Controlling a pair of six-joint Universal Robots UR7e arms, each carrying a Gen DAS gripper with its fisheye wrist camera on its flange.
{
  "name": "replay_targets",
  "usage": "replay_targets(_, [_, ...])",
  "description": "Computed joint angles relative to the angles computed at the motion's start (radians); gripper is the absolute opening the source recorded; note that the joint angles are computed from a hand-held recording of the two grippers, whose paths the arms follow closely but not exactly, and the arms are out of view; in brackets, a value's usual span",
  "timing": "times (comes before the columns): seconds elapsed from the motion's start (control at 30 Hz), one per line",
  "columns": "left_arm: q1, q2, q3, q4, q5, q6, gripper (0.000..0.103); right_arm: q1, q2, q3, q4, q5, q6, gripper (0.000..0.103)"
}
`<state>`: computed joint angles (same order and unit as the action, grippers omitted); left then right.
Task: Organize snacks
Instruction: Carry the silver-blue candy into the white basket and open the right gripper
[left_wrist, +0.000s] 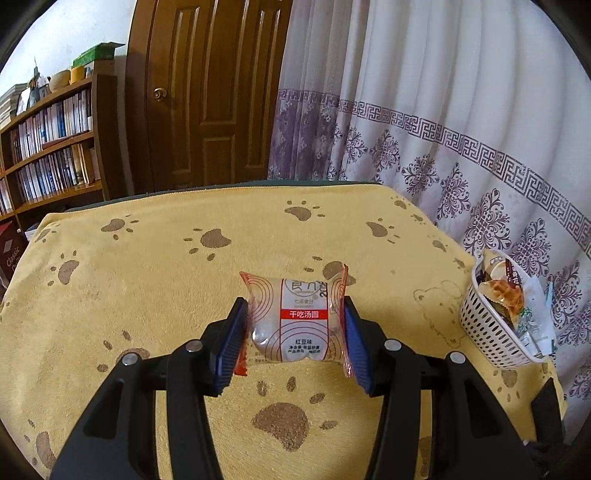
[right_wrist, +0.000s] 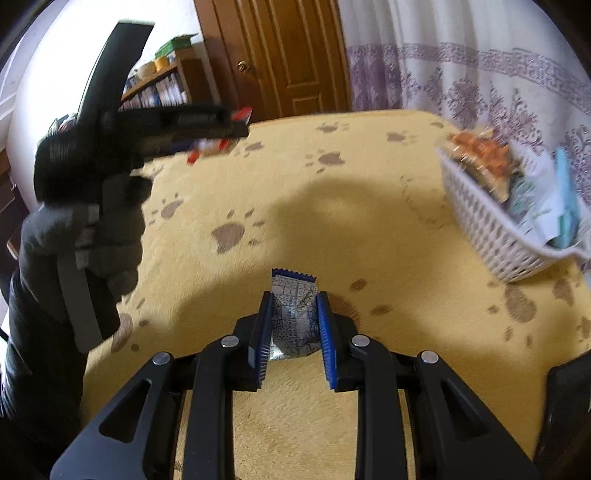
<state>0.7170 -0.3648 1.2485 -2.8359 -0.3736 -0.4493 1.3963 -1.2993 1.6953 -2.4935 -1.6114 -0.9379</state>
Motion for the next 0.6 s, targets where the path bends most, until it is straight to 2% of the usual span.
replay_targets(0.3, [-0.011, 0.016, -0.017, -0.028, -0.004, 0.046, 0.051, -0.008, 0.024, -0.097, -0.067, 0.025, 0.068, 0.024])
replay_targets(0.6, [-0.015, 0.035, -0.041, -0.021, -0.019, 0.067, 0.051, -0.013, 0.102, -0.264, -0.116, 0.03, 0.158, 0.024])
